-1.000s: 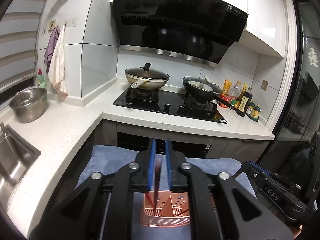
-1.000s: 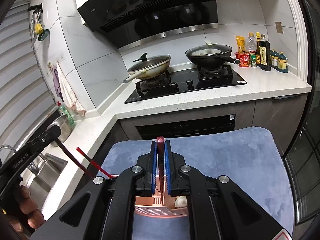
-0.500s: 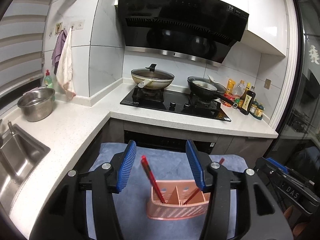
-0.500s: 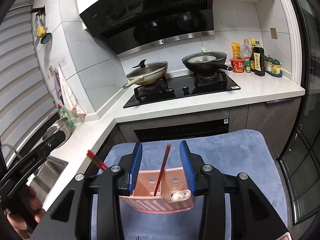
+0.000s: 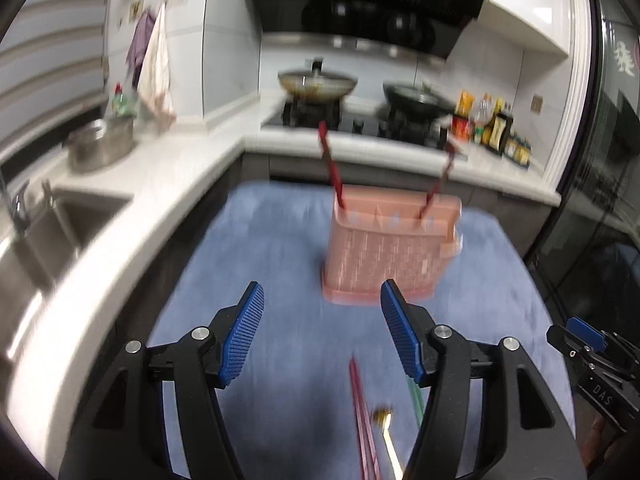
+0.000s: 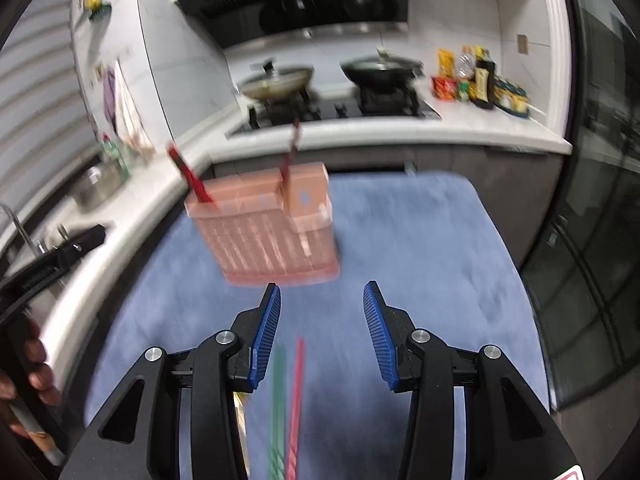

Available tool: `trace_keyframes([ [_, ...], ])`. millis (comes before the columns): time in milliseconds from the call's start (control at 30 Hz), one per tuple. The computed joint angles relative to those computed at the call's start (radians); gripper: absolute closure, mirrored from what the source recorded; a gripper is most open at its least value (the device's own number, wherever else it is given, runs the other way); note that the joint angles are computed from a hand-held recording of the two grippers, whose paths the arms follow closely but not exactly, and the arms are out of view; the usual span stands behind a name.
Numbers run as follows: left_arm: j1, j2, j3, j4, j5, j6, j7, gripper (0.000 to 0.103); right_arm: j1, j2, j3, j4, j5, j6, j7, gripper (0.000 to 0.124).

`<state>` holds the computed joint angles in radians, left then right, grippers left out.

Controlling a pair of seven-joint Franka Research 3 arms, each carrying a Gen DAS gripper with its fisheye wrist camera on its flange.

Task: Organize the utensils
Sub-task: 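Move both open tools back over the remaining chopsticks on the mat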

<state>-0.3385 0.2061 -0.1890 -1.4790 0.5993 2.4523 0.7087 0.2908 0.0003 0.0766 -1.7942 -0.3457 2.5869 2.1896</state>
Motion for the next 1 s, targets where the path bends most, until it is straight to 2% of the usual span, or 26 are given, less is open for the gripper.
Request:
trace_keyframes([
  [100, -0.002, -0.071, -0.009, -0.14, 0.01, 0.003, -0.029, 0.045, 0.003, -0.074, 0.018, -0.128, -0.048, -0.031, 0.055, 0.081],
  [167, -0.005, -0.108, -0.024, -0.221, 0.022, -0.016, -0.035, 0.045, -0.001, -0.113, 0.03, -0.197, -0.028, -0.039, 0.055, 0.081],
  [300, 0.01, -0.167, -0.053, -0.352, -0.075, -0.005, -0.002, 0.045, -0.012, -0.176, 0.059, -0.31, 0.014, -0.051, 0.06, 0.081],
  [467, 0.007, -0.213, -0.078, -0.461, -0.151, -0.005, 0.028, 0.045, -0.017, -0.21, 0.085, -0.378, 0.062, -0.056, 0.05, 0.081],
  [633, -0.005, -0.225, -0.094, -0.493, -0.171, -0.026, 0.047, 0.045, -0.014, -0.213, 0.101, -0.4, 0.093, -0.053, 0.048, 0.081],
  [767, -0.013, -0.225, -0.098, -0.515, -0.222, -0.006, 0.08, 0.045, -0.005, -0.21, 0.108, -0.41, 0.111, -0.049, 0.035, 0.081],
  [1000, -0.026, -0.206, -0.105, -0.509, -0.234, -0.002, 0.107, 0.045, 0.008, -0.203, 0.111, -0.413, 0.13, -0.049, 0.023, 0.081],
])
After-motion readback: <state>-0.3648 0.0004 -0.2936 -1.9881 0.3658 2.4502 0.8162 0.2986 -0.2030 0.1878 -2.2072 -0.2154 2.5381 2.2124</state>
